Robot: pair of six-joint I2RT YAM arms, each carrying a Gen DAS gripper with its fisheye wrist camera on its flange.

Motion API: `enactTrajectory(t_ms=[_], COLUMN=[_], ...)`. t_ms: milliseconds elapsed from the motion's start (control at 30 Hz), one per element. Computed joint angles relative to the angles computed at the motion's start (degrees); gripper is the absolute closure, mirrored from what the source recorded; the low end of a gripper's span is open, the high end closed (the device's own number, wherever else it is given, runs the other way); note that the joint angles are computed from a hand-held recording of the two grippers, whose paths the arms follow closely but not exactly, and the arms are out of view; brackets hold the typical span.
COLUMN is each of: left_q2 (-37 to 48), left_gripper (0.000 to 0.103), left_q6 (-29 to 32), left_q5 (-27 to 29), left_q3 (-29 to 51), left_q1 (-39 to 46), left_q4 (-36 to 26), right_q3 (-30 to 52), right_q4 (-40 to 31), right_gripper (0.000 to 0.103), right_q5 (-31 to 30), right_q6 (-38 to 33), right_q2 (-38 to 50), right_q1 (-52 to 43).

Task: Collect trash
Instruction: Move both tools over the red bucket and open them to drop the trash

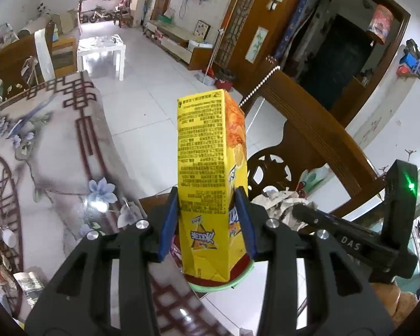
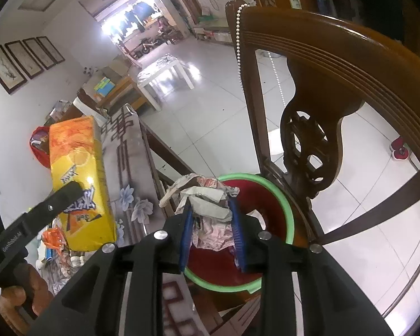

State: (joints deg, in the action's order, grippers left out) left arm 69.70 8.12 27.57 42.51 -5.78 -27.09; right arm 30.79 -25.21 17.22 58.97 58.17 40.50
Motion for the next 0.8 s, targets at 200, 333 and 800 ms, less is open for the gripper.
enactTrajectory(t_ms=[200,333,800], left_q2=[0.78,-0.26,-7.52], left_gripper=[0.042,0.042,0.042], left_q6=[-0.46,-1.56,2.16], left_q5=[-2.95,-4.72,0.33], left_q3=[0.36,0.31,-0.76], left_q1=[-1.89,-3.76,6.46], left_q4=[0.32,0.74,-5.76], right_q3=[-2.03,-2.71,-0.33], right_q4=[3.75,3.36,-0.4], right_gripper=[0.055,0.049,0.049], right_q5=[-1.45,-0.21,2.35], right_q6=[-1.86,-0.76,1.11], right_q2=[0.22,-0.33,-0.53], right_q1=[-2.31,-1.24,2.68])
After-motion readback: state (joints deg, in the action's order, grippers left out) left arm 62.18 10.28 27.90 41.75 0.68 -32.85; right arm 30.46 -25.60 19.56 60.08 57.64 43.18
